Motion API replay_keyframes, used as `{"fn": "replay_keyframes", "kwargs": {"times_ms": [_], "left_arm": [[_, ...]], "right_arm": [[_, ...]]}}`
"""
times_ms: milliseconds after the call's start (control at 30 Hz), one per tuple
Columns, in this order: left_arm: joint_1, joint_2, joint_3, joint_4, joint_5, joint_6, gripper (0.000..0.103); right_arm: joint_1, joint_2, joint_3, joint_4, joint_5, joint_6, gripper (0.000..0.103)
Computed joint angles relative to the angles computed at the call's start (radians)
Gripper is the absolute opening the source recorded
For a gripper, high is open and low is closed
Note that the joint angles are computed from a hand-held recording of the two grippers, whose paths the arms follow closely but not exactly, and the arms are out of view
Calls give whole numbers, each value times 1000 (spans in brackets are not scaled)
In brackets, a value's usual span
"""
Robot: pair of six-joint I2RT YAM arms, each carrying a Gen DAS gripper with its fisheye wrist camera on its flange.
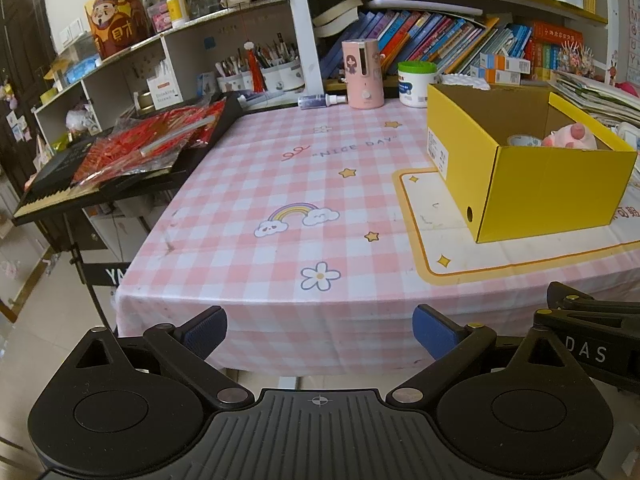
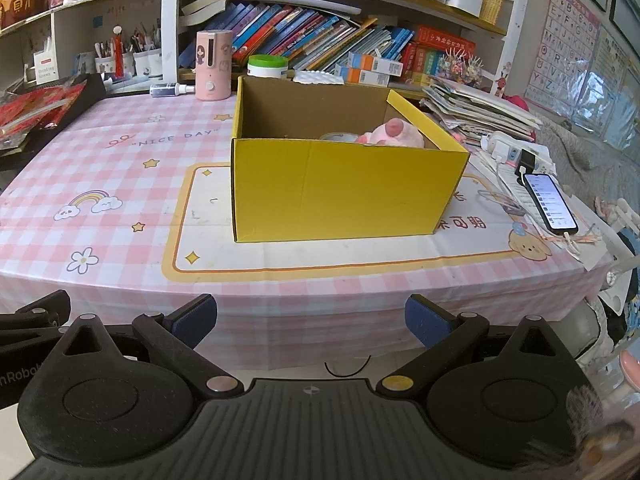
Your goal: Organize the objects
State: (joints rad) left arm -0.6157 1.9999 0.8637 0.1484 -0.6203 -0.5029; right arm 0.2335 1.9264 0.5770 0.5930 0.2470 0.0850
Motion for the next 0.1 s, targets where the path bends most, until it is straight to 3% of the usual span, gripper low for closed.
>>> {"fn": "replay_keyframes", "kwargs": {"times_ms": [100], "left_arm": [[2,1,2,2,4,4,100]], "right_arm": [[-5,6,5,1,-6,-4,101]]}}
